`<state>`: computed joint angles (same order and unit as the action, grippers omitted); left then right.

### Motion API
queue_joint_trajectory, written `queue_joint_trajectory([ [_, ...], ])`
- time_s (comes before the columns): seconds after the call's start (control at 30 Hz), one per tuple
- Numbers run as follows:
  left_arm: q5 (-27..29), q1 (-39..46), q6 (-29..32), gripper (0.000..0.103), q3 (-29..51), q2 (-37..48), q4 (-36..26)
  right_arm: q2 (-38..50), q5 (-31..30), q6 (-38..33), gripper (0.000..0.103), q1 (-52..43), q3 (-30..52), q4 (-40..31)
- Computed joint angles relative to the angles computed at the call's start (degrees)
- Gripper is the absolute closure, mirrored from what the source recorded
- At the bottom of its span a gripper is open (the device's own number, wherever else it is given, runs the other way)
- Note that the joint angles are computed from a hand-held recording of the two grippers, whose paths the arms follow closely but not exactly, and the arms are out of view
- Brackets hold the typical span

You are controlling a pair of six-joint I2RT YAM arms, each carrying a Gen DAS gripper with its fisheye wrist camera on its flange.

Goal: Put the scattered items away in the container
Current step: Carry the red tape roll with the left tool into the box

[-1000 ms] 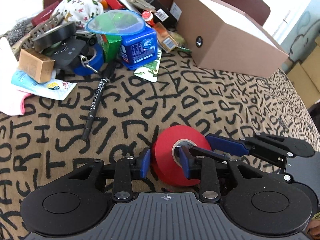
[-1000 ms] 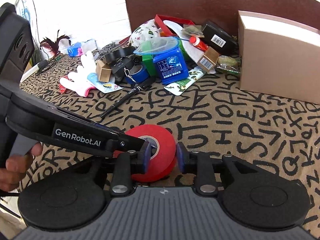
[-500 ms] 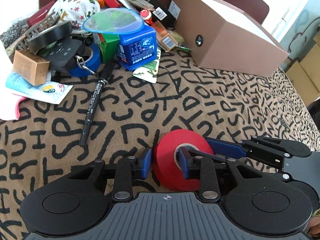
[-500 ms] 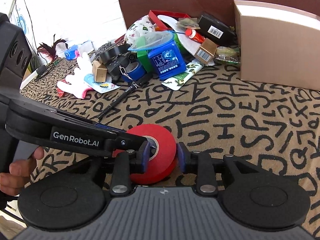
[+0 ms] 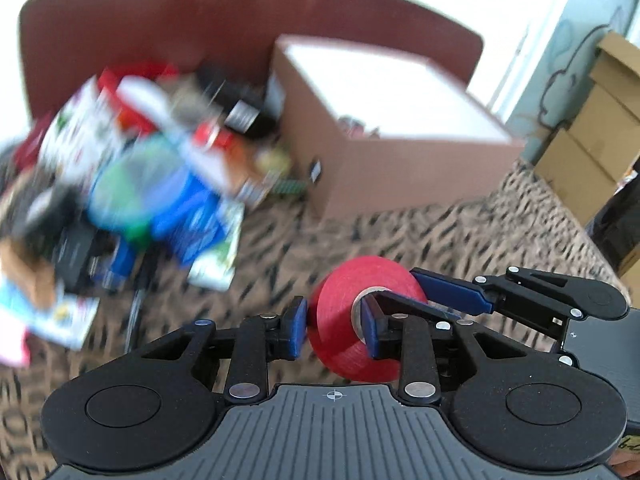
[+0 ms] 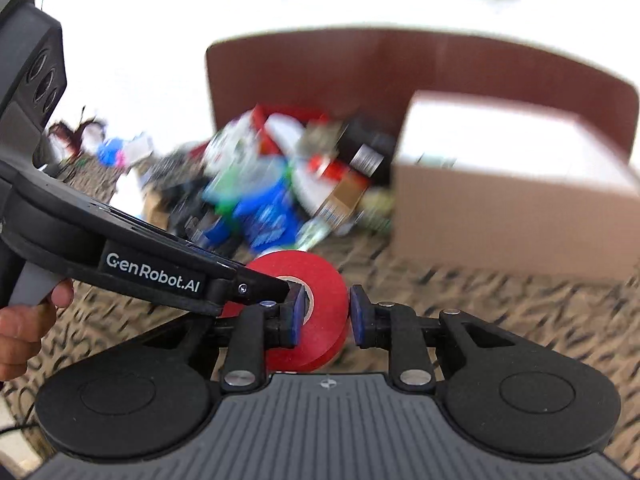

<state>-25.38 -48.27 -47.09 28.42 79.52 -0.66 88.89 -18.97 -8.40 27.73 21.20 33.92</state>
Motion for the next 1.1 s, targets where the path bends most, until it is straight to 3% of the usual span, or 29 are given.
queue_joint_trajectory([
  [0.2, -1.0, 4.6, 12.2, 0.073, 14.6, 5.5, -0.9, -1.7, -1.8, -3.9, 0.076, -6.8, 8.5, -2.2],
  [0.33, 4.2, 10.2, 17.1, 0.073, 26.1, 13.2, -0.8, 2.3, -1.5, -5.7, 0.076, -10.1, 18.6, -5.9],
  [0.73, 21.8, 20.5, 17.8, 0.073, 63.9, 43.8, -9.9, 25.3, -0.5, -11.1, 0.076, -16.9, 53.7, -27.6],
  [1.1, 29.9, 24.7, 17.5, 0.073, 108.8, 74.2, -31.1, 50.2, 0.5, -15.6, 0.076, -19.1, 90.6, -50.8],
])
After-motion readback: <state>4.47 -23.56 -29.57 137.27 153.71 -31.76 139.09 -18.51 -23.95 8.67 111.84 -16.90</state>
